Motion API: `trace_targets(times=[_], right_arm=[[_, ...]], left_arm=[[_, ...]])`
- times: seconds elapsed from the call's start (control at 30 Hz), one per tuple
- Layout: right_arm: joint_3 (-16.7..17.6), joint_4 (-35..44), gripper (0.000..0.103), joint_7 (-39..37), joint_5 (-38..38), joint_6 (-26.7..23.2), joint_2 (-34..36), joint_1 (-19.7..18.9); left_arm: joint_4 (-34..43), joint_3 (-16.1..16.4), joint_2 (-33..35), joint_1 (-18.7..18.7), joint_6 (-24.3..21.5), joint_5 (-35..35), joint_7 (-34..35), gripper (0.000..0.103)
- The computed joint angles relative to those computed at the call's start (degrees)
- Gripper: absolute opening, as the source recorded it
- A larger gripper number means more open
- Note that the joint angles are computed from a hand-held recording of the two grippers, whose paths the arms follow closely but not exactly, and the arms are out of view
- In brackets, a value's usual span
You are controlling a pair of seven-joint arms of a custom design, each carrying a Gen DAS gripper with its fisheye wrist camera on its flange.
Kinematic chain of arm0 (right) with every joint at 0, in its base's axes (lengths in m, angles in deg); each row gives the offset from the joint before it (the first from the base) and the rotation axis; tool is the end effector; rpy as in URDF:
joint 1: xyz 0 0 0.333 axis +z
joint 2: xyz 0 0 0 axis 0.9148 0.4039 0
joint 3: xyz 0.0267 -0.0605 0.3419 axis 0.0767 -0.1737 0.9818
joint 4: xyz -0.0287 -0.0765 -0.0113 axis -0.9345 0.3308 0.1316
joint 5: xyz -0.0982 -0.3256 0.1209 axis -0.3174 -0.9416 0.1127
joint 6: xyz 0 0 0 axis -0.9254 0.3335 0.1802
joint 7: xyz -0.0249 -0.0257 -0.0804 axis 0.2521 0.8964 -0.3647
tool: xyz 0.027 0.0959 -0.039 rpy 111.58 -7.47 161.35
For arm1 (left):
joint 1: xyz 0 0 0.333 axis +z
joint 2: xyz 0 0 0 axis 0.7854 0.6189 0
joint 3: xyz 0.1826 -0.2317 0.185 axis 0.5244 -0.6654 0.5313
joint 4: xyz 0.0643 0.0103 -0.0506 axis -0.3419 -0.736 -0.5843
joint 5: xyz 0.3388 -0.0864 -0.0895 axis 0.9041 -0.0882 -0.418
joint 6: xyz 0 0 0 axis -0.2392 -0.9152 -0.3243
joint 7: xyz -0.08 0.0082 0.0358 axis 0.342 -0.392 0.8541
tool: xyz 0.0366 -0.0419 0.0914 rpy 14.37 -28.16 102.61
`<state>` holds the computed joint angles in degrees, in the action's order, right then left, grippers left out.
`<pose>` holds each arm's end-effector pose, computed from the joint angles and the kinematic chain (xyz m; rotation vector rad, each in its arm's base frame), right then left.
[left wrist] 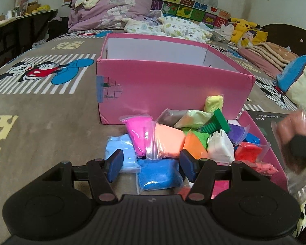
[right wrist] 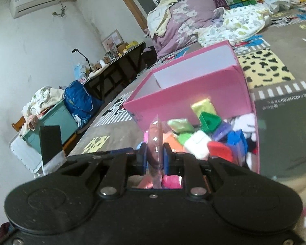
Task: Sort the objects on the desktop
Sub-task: 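Carry the held pink clay bag with the right gripper into the box and release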
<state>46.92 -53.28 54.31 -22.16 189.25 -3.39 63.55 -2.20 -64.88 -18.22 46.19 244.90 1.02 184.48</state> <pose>0.5530 0.0555 0.5041 -1.1360 1.6672 -0.5098 0.7321 -0.2495 0.4795 -1.2399 2.3406 -1.1562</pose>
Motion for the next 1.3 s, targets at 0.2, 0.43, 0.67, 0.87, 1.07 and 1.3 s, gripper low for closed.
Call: trace_targets(times=[0.2, 0.43, 0.67, 0.87, 1.07, 1.3], right_arm=[[2.35, 5.17, 0.015, 2.57, -5.91, -2.99, 1.27, -3.57], [8.98, 10.8, 0.015, 5.49, -12.39, -6.6, 3.4, -10.73], [20.48, 15.58, 0.015, 3.02, -14.46, -10.76, 5.95, -21.07], [25.96, 19.05, 0.015, -1.55, -11.64, -13.14, 8.8, -25.12], [29.63, 24.6, 0.015, -7.19, -7.9, -16.43, 12.64, -26.87], [33.02, 35.06, 0.015, -15.05, -2.51, -25.88, 18.47, -27.16]], left_arm=[[0.76, 0.38, 0.52, -0.19, -0.33, 0.23, -0.75, 0.059], [1.47, 0.53, 1.05, -0.36, -0.75, 0.72, -1.37, 0.059], [2.37, 0.83, 1.66, -0.62, -1.3, 1.12, -1.9, 0.059], [2.85, 0.77, 1.95, -0.51, -1.54, 1.21, -2.0, 0.059], [3.44, 1.2, 2.41, -0.79, -1.93, 1.72, -2.51, 0.059], [4.15, 1.1, 2.88, -0.72, -2.46, 1.84, -2.61, 0.06]])
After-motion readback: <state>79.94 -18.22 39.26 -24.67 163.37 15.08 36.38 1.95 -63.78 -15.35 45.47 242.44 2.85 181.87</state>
